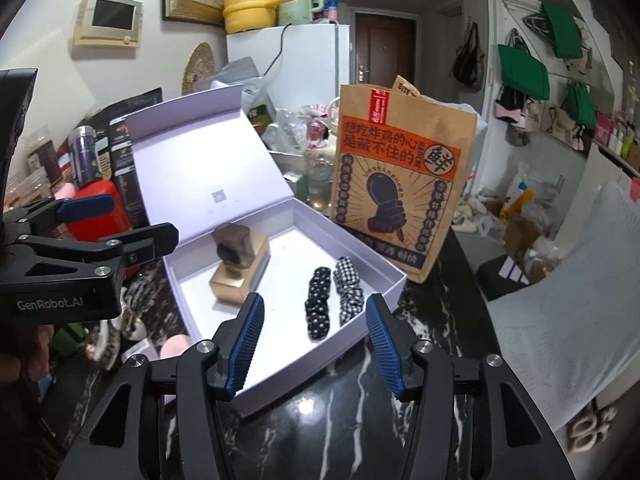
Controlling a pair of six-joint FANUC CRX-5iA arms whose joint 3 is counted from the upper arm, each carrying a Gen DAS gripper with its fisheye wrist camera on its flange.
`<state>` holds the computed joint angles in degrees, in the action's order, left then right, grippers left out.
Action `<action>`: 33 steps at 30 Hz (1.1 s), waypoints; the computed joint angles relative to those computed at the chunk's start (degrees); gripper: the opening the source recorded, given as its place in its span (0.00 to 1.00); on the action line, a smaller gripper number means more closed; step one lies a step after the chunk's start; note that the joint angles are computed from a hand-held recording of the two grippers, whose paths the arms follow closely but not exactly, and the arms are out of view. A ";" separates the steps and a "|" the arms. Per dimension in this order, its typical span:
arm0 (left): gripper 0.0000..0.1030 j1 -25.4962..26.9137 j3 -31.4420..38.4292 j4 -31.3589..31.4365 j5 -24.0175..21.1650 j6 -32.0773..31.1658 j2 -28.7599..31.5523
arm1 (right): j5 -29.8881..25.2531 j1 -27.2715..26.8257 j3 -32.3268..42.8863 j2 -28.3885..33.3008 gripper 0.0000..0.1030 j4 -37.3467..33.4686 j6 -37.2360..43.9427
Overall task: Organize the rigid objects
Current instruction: 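Open both tools and withdraw them from the box over the table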
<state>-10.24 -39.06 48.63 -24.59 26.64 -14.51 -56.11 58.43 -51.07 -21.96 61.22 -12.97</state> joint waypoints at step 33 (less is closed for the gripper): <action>0.97 15.35 -11.20 -2.12 -13.86 -1.35 -14.73 | -11.24 21.28 -2.75 -2.72 0.65 -4.04 -10.12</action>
